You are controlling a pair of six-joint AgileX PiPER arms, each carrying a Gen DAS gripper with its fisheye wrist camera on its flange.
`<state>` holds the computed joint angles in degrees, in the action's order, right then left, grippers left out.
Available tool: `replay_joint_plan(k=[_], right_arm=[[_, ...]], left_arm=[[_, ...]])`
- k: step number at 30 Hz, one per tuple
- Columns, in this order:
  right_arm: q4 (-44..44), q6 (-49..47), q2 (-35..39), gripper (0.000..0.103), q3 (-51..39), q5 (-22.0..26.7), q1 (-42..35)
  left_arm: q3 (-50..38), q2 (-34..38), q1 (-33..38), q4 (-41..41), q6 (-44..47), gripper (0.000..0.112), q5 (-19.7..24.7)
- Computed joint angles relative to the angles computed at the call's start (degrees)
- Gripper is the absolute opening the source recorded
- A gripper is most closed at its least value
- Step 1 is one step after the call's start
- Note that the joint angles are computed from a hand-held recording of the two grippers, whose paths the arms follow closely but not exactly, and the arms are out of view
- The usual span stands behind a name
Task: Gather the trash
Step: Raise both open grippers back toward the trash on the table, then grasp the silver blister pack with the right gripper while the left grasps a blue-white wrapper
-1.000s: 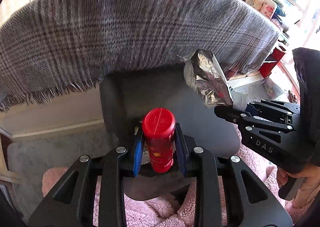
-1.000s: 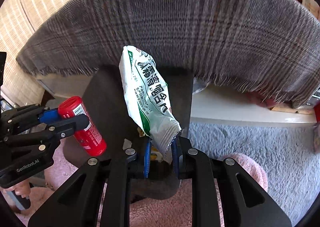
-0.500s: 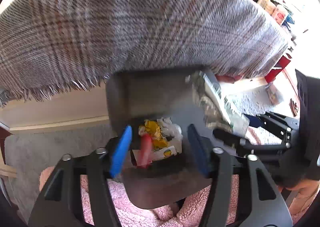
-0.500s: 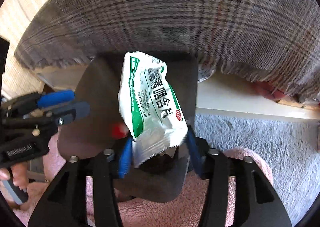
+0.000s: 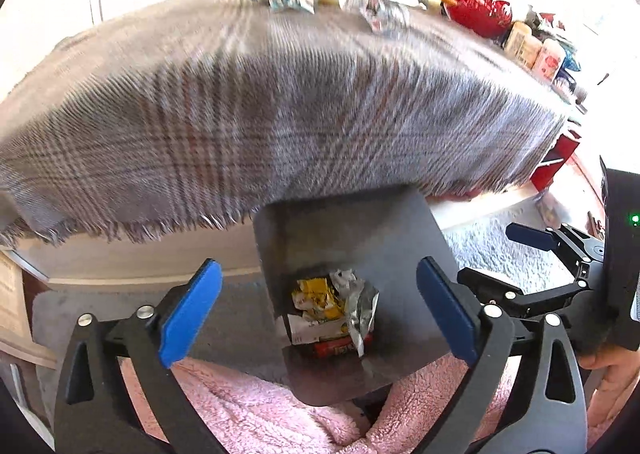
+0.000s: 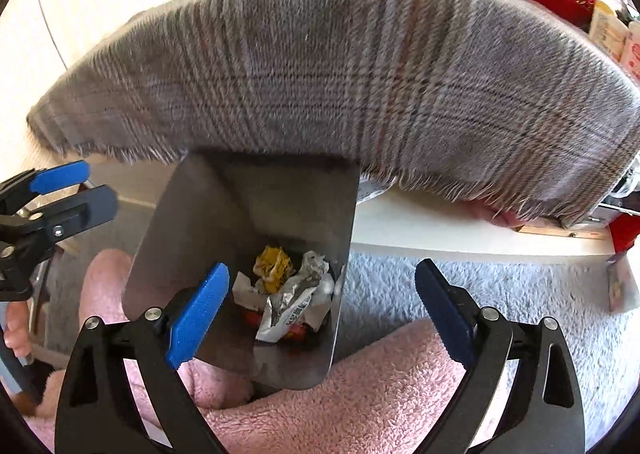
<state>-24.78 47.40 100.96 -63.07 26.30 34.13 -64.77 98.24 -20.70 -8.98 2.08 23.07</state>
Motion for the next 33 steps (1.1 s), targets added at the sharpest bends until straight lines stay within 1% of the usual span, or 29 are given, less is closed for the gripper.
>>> replay_joint_plan(k=[4, 8, 9, 12, 18, 21, 24, 27, 30, 31, 32, 33], right_arm=[[-2.61, 2.28, -1.83, 0.095, -0.01, 1.06, 0.38], [-5.38, 3.96, -3.44, 0.095, -1.77, 3.54, 0.80], [-6.12, 4.18, -3.84, 0.095, -2.49, 4.22, 0.70], [-8.00, 4.79, -4.22, 0.095, -5.46, 5.77, 0.28], [-6.39, 1.04, -2.91, 0.095, -13.45, 6.98, -1.58], [-5.04, -1.41, -1.02, 0.095, -18.39, 7.39, -2.59], [-5.24, -1.62, 1.78, 0.095, -23.81, 8.50, -3.43], [-2.89, -3.38, 5.33, 0.095, -29.72, 9.11, -4.34], [-0.78, -5.42, 10.06, 0.095, -36.88, 11.08, -4.64], [0.16, -6.36, 12.32, 0.094, -40.25, 12.28, -4.74], [1.64, -7.80, 14.40, 0.089, -43.60, 13.39, -5.02], [3.29, -9.22, 16.29, 0.081, -46.40, 14.31, -5.33]], left_arm=[[1.10, -2.55, 1.02, 0.43, 0.37, 0.095, -0.11], [0.85, -4.94, 1.71, 3.04, -0.80, 0.095, 0.67], [1.02, -5.64, 2.54, 2.39, 0.54, 0.095, 0.76], [-0.40, -5.94, 3.18, 3.30, 0.33, 0.095, 1.35], [-6.74, -3.94, 4.90, 6.45, -1.30, 0.095, 4.13], [-10.95, -1.84, 6.12, 6.07, 0.17, 0.095, 5.66], [-14.41, 0.15, 7.05, 5.47, 1.37, 0.095, 6.63], [-19.01, 3.07, 8.09, 4.18, 2.43, 0.095, 8.34], [-22.99, 5.79, 9.10, 3.18, 3.01, 0.095, 10.10], [-24.59, 6.91, 9.41, 2.85, 3.35, 0.095, 10.84], [-26.29, 8.09, 9.67, 2.74, 3.57, 0.095, 11.68], [-27.65, 9.06, 9.91, 2.40, 4.06, 0.095, 12.30]])
